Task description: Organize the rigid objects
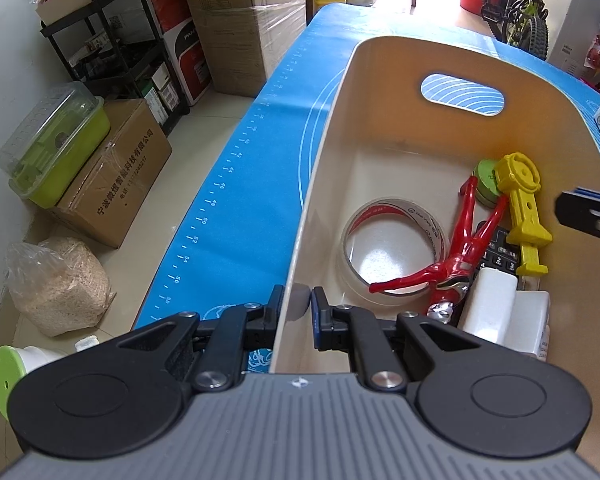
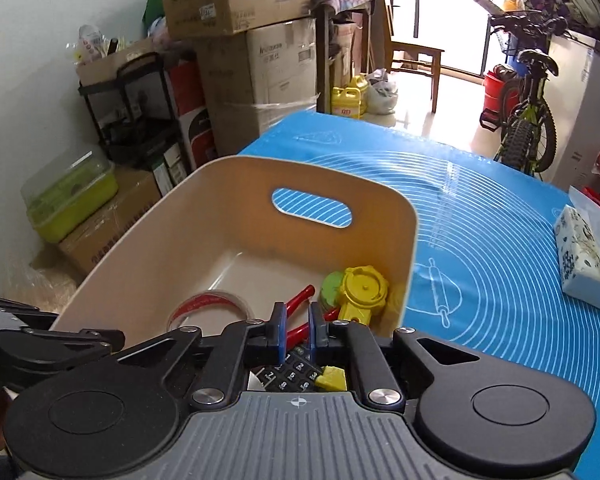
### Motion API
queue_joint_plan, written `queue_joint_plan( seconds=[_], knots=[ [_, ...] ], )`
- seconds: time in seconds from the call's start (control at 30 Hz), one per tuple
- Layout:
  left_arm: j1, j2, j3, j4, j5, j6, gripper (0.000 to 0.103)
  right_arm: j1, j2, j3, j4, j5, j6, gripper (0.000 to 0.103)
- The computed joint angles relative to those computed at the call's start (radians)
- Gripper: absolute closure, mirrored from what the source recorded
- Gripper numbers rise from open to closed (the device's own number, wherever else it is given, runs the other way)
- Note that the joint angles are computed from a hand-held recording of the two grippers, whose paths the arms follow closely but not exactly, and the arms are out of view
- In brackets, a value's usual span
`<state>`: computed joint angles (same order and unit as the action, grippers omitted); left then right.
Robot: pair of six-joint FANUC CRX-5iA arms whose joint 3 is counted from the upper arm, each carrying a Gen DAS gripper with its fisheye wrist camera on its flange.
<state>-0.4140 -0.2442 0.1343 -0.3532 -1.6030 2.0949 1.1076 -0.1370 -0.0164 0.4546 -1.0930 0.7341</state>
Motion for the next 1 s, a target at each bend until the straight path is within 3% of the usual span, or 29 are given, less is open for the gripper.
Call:
queue_joint_plan(
  seconds=[0.23,0.3,0.33,0.4,0.43,0.47,0.8,1.0],
  knots=[
    [-0.058,-0.001,0.048,-0.066,-0.036,0.017,0.087,0.044,-0.066,-0.040,0.055,-0.033,-0.061,0.080],
    [-0.086,0.001,0.075,-0.090,-0.052,0.029,0.087,0.061,-0.084,-0.047,0.078,-0.051,-0.072,0.061],
    [-0.102,0.004,0.091,-0.102,-0.060,0.032,0.085,0.070,-0.096,-0.054,0.090,-0.057,-0.083,0.057],
    [-0.150,0.010,0.126,-0.135,-0.079,0.040,0.065,0.088,-0.113,-0.058,0.113,-0.076,-0.111,0.041],
    [-0.175,0.008,0.137,-0.154,-0.084,0.045,0.053,0.096,-0.124,-0.060,0.122,-0.086,-0.123,0.040],
    [-0.200,0.009,0.153,-0.173,-0.094,0.053,0.049,0.105,-0.135,-0.061,0.130,-0.097,-0.132,0.037],
    [-0.417,0.038,0.303,-0.290,-0.209,0.127,0.041,0.270,-0.244,-0.095,0.285,-0.263,-0.237,0.014],
    [-0.603,0.070,0.380,-0.416,-0.286,0.172,0.034,0.412,-0.318,-0.125,0.384,-0.393,-0.326,0.009]
  ],
)
